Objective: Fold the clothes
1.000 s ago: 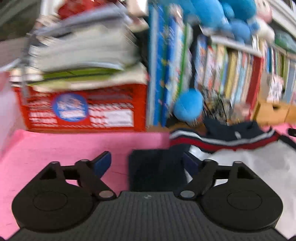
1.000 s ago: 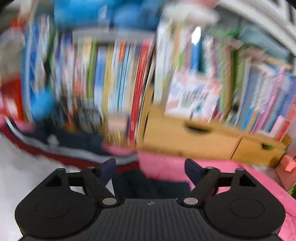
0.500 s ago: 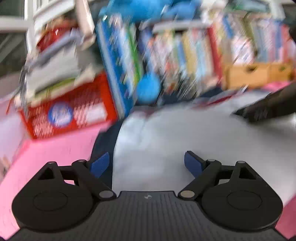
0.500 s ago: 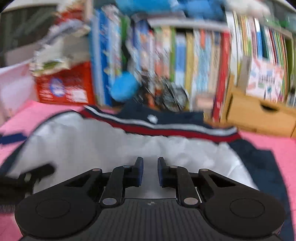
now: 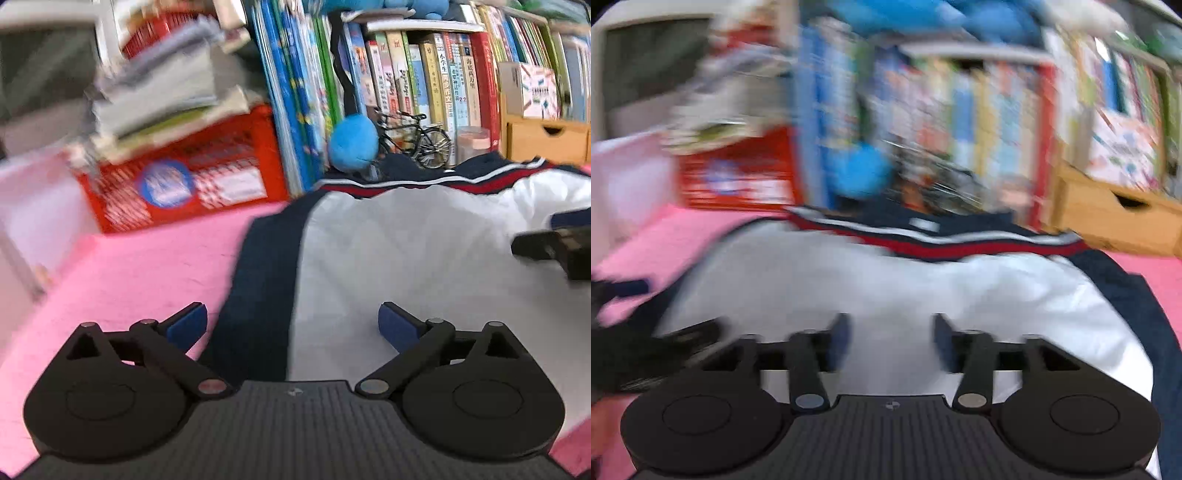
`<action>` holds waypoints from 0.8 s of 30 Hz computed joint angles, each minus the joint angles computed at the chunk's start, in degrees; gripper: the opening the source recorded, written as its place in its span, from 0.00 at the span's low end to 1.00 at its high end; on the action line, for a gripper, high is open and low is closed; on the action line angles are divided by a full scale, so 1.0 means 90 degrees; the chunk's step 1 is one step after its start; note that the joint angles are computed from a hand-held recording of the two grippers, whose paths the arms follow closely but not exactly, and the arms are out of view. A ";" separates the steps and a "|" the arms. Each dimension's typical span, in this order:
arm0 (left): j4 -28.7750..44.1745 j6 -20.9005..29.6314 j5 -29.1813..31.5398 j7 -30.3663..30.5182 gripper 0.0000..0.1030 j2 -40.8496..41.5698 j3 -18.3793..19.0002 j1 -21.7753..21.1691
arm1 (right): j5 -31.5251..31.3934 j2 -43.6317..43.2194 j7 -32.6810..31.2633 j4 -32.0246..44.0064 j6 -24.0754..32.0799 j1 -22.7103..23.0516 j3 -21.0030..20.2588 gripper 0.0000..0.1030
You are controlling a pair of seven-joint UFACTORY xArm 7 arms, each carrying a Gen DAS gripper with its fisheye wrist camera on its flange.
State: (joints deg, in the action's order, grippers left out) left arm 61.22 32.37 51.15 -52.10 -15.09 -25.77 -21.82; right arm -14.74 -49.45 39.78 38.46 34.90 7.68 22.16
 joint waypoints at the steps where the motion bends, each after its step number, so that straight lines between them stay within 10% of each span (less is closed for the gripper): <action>1: -0.0081 0.0042 -0.0010 0.0078 0.98 -0.0090 0.0005 -0.0028 | 0.0024 -0.0124 -0.0124 -0.0033 0.0030 0.0225 0.0033 0.65; 8: -0.0445 0.0310 0.0138 0.0619 1.00 -0.0427 -0.0059 0.0166 | 0.0087 -0.1287 -0.0156 -0.0460 0.1839 0.0359 0.0079 0.65; 16: -0.0532 0.0385 -0.0053 0.0919 1.00 -0.0661 -0.0055 0.0343 | -0.0120 -0.4195 -0.0086 -0.1265 0.4158 -0.0637 -0.1101 0.79; 20: -0.0379 0.0123 -0.0281 0.0940 0.95 -0.0974 -0.0077 0.0357 | 0.0172 -0.4386 -0.0112 -0.1160 0.3405 -0.0781 -0.1066 0.70; 24: 0.0280 -0.0916 -0.0488 0.0755 0.97 -0.0401 -0.0397 0.0571 | 0.0598 -0.3074 -0.0348 -0.1077 0.1127 -0.0451 -0.0814 0.68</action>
